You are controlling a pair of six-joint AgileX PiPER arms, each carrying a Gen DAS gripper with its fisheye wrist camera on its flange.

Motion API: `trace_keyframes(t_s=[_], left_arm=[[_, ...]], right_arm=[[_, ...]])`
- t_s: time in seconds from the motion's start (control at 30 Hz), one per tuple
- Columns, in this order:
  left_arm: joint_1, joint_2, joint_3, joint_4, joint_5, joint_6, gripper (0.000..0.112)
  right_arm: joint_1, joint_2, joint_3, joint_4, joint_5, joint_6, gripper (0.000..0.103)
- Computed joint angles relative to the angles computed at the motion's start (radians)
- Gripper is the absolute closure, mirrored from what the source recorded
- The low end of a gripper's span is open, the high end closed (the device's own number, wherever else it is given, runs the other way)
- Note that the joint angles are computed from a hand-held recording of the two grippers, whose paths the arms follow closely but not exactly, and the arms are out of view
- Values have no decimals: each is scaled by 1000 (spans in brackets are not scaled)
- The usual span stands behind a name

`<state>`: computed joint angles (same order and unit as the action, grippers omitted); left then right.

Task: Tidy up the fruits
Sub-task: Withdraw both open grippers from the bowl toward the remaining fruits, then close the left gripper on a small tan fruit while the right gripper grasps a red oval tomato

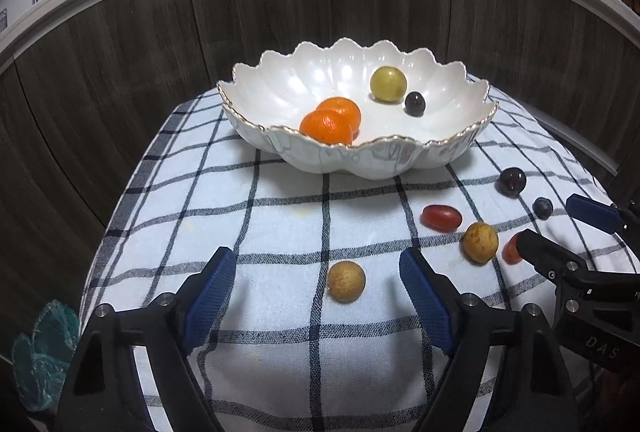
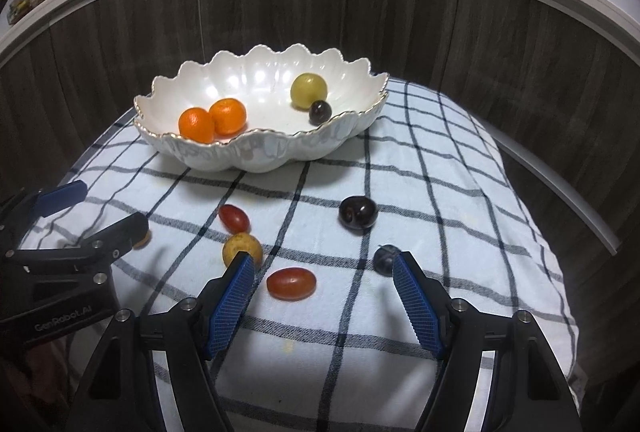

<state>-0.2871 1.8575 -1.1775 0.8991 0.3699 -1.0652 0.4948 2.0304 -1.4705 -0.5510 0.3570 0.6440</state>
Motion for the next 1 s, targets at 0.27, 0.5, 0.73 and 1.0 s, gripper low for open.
trace_keyframes(t_s=[0.27,0.5,0.73,1.0], left_arm=[[21,28,-22,-160,-15,148,47],[18,42,-32,-200,-15,194,52],[12,58,-52,-240,2,249,61],[19,63,-59,-293,1,306,66]], right_arm=[[6,28,-23,66,4,-90,38],[10,43,-44,115,21,-156,46],[-2,57,-64,198,38,-221,49],[-5,67,-82,248,53,-274,56]])
